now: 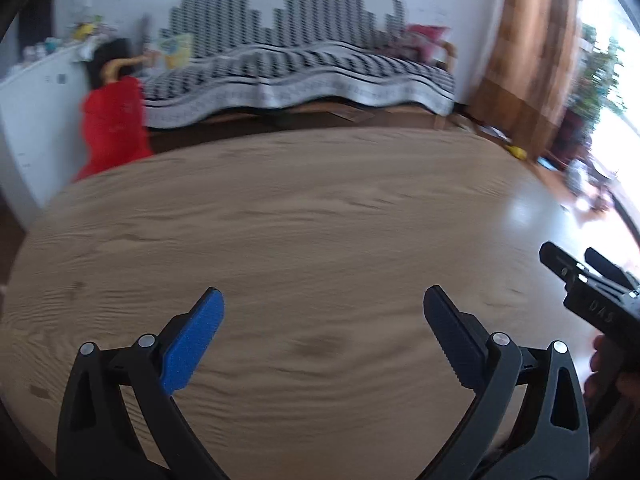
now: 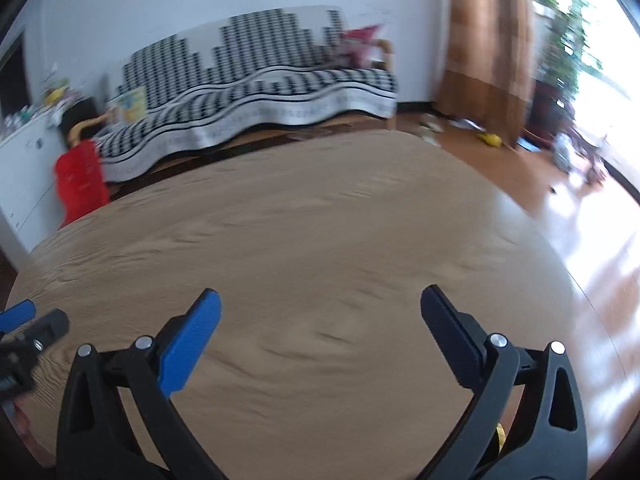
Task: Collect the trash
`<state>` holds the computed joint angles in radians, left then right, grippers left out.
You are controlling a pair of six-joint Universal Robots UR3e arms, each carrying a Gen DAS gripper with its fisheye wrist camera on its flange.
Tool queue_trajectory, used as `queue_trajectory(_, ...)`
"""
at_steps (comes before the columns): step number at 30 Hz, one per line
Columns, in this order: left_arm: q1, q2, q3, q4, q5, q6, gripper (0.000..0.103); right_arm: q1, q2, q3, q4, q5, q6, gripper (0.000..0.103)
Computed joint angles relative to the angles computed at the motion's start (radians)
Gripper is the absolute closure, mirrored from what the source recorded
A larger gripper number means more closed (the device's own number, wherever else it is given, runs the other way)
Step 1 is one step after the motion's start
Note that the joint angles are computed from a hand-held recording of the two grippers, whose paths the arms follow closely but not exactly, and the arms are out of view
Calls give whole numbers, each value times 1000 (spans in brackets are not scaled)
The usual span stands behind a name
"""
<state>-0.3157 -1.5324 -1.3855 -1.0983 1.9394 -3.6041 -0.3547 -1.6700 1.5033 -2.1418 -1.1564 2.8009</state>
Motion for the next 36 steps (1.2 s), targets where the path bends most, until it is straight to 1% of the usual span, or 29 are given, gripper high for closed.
queue_trajectory(1, 21, 16, -26, 14, 9, 7, 6, 70, 53, -37, -27, -35, 58, 6)
queue_trajectory(4, 103, 66, -132, 82, 29, 37, 6, 209, 167, -123, -58, -77, 189, 6)
queue_trajectory(5, 137, 76, -161, 108, 19, 54, 6, 240, 191, -135, -69, -82, 206, 6)
queue_trajectory(6, 171, 80, -188, 136, 4, 73, 6, 268, 209, -141, -86, -83, 214, 6)
queue_trajectory(7, 198, 87, -228, 170, -1, 92, 6, 296, 229, -139, -104, -78, 196, 6)
queue_trajectory(8, 214, 88, -246, 179, 3, 103, 6, 312, 238, -152, -84, -83, 174, 6)
queue_trajectory(9, 232, 76, -237, 149, -1, 105, 6, 314, 237, -158, -64, -80, 152, 6)
queue_trajectory(10, 260, 66, -202, 99, -39, 114, 6, 336, 256, -175, -78, -93, 144, 6)
queue_trajectory(11, 276, 73, -204, 108, -74, 137, 6, 356, 268, -183, -108, -128, 142, 6)
queue_trajectory(12, 286, 89, -226, 154, -96, 176, 6, 364, 268, -177, -125, -149, 137, 6)
queue_trajectory(13, 294, 98, -241, 173, -94, 201, 6, 374, 277, -182, -138, -172, 125, 6)
queue_trajectory(14, 287, 94, -235, 166, -77, 206, 6, 373, 280, -176, -146, -175, 121, 6)
queue_trajectory(16, 308, 103, -237, 147, -111, 196, 6, 372, 302, -206, -112, -177, 142, 6)
queue_trajectory(17, 320, 108, -236, 138, -132, 187, 6, 362, 302, -210, -89, -160, 157, 6)
queue_trajectory(18, 325, 106, -229, 128, -135, 172, 6, 339, 270, -173, -82, -137, 155, 6)
queue_trajectory(20, 291, 105, -228, 122, -95, 134, 6, 332, 257, -161, -72, -125, 173, 6)
queue_trajectory(23, 256, 105, -239, 153, -64, 132, 6, 330, 210, -101, -107, -127, 145, 6)
queue_trajectory(26, 218, 104, -243, 157, -30, 131, 6, 334, 181, -63, -142, -143, 112, 6)
queue_trajectory(29, 218, 111, -245, 150, -52, 129, 6, 340, 177, -52, -153, -162, 109, 6)
queue_trajectory(33, 225, 114, -245, 153, -70, 129, 6, 336, 196, -71, -124, -172, 120, 6)
queue_trajectory(36, 233, 119, -247, 155, -84, 123, 6, 338, 197, -69, -128, -179, 123, 6)
